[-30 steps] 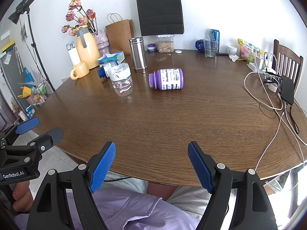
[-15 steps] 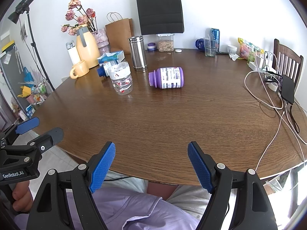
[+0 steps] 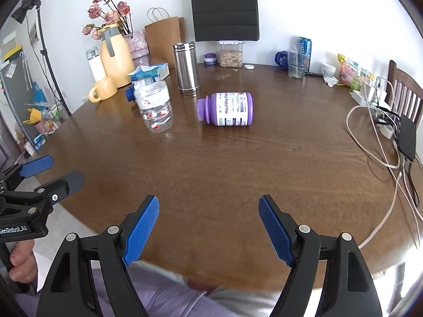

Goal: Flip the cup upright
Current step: 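Reach the right gripper to the lying purple bottle and close around it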

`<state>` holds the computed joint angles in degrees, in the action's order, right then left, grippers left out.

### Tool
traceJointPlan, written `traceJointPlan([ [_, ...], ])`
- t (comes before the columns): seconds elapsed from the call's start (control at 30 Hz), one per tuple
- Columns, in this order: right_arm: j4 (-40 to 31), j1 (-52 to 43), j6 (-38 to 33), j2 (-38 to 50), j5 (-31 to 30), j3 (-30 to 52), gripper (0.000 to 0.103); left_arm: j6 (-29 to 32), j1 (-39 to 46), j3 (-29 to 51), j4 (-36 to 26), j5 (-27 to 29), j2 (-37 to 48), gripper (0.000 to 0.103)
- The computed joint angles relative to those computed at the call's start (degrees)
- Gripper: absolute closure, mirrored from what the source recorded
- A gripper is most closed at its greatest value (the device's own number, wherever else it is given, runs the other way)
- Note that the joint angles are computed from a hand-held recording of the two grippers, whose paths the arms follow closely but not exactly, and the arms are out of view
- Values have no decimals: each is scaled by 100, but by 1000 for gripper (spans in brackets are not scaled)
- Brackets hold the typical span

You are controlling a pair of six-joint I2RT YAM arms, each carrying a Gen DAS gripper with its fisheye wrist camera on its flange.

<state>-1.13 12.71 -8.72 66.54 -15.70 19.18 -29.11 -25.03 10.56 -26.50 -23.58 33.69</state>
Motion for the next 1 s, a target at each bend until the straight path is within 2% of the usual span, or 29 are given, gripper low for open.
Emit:
traceJointPlan([
  [0.1, 275, -128, -80, 686, -146, 390, 22, 449, 582, 102, 739, 397, 724, 0],
  [0.23, 209, -243, -281, 1350, -462, 1148, 22, 978, 1156, 507, 1551, 810, 1712, 0],
  [0.37, 42, -150, -500, 1871, -451, 2031, 22, 1656, 1477, 1398, 2305, 1013, 2986, 0],
  [0.5, -715, -88, -1697, 2794, -376, 3412, 22, 2551, 1771, 2740, 2461, 1566, 4161, 0],
  [0.53, -1065, -71, -2106, 3131, -290, 3900, 22, 2725, 1790, 3105, 2441, 1620, 4485, 0],
  [0.63, -1468, -68, -2756, 3757, -162, 4663, 22, 3152, 1856, 4336, 2382, 1797, 5696, 0],
  [0.7, -1561, -57, -3003, 4099, -191, 4999, 22, 3358, 1924, 5511, 1994, 1902, 6789, 0],
  [0.77, -1632, -25, -3128, 4428, -233, 5291, 22, 3243, 1888, 6950, 1099, 1611, 7866, 0],
  [0.9, -1903, 111, -3508, 4958, -340, 5794, 22, 3403, 1833, 9801, -691, 1818, 9671, 0],
  [1.0, -2137, 290, -3912, 5332, -179, 6170, 22, 3357, 1743, 11371, -1367, 1611, 10698, 0],
])
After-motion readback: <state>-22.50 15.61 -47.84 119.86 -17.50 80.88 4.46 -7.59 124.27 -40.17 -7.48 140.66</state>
